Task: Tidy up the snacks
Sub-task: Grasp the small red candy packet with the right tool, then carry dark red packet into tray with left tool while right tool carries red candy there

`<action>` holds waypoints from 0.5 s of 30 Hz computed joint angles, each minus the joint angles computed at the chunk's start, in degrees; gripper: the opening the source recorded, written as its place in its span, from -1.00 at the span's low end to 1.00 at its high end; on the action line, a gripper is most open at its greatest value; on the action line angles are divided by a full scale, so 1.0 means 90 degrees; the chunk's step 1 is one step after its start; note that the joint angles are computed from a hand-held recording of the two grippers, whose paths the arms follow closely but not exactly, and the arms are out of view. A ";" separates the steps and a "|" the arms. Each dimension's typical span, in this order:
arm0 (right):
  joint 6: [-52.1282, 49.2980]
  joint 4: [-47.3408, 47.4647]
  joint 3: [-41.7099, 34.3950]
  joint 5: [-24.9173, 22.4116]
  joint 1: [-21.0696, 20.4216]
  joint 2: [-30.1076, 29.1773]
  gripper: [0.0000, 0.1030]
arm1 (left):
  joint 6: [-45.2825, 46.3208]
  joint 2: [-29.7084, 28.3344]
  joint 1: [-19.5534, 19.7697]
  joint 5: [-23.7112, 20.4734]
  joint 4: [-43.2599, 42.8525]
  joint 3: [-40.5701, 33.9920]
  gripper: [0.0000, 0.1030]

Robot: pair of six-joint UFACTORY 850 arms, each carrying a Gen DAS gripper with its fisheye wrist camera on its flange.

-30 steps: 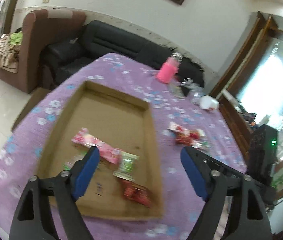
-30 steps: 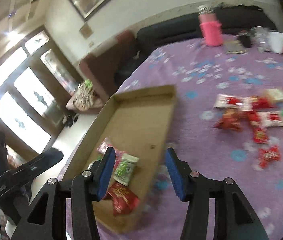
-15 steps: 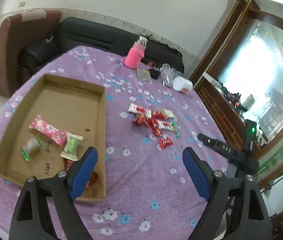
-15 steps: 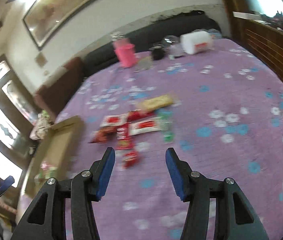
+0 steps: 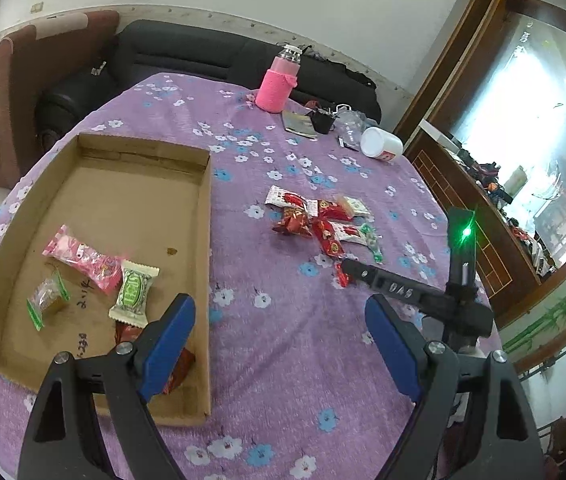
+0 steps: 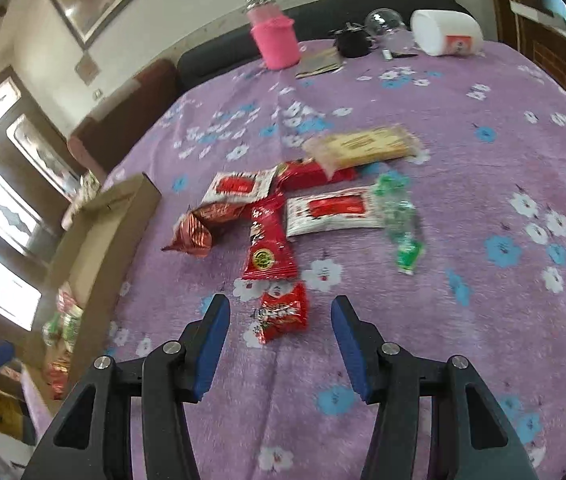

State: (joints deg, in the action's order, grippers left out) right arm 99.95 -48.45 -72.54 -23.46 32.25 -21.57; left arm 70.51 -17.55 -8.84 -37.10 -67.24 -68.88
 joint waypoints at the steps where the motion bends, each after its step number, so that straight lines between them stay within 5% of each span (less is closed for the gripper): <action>1: -0.0169 0.0083 -0.0086 -0.0156 0.0026 -0.0073 0.10 | -0.0052 -0.0068 -0.0042 0.0020 0.0048 -0.0065 0.67; 3: -0.0124 -0.0110 -0.0133 -0.0394 0.0104 -0.0128 -0.03 | -0.0181 -0.0176 -0.0126 0.0042 0.0172 -0.0170 0.67; 5: -0.0275 -0.0072 -0.0166 -0.0656 0.0154 -0.0154 -0.50 | -0.0398 -0.0329 -0.0208 -0.0032 0.0361 -0.0347 0.67; 15: 0.1364 -0.1045 0.0746 0.0041 -0.0093 0.0529 -0.53 | -0.1985 -0.1594 -0.0794 -0.0253 0.1651 -0.2053 0.67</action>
State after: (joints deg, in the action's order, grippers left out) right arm 112.23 -57.85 -65.83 -23.08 31.41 -16.81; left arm 52.64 -31.89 -15.99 -39.37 -52.38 -87.36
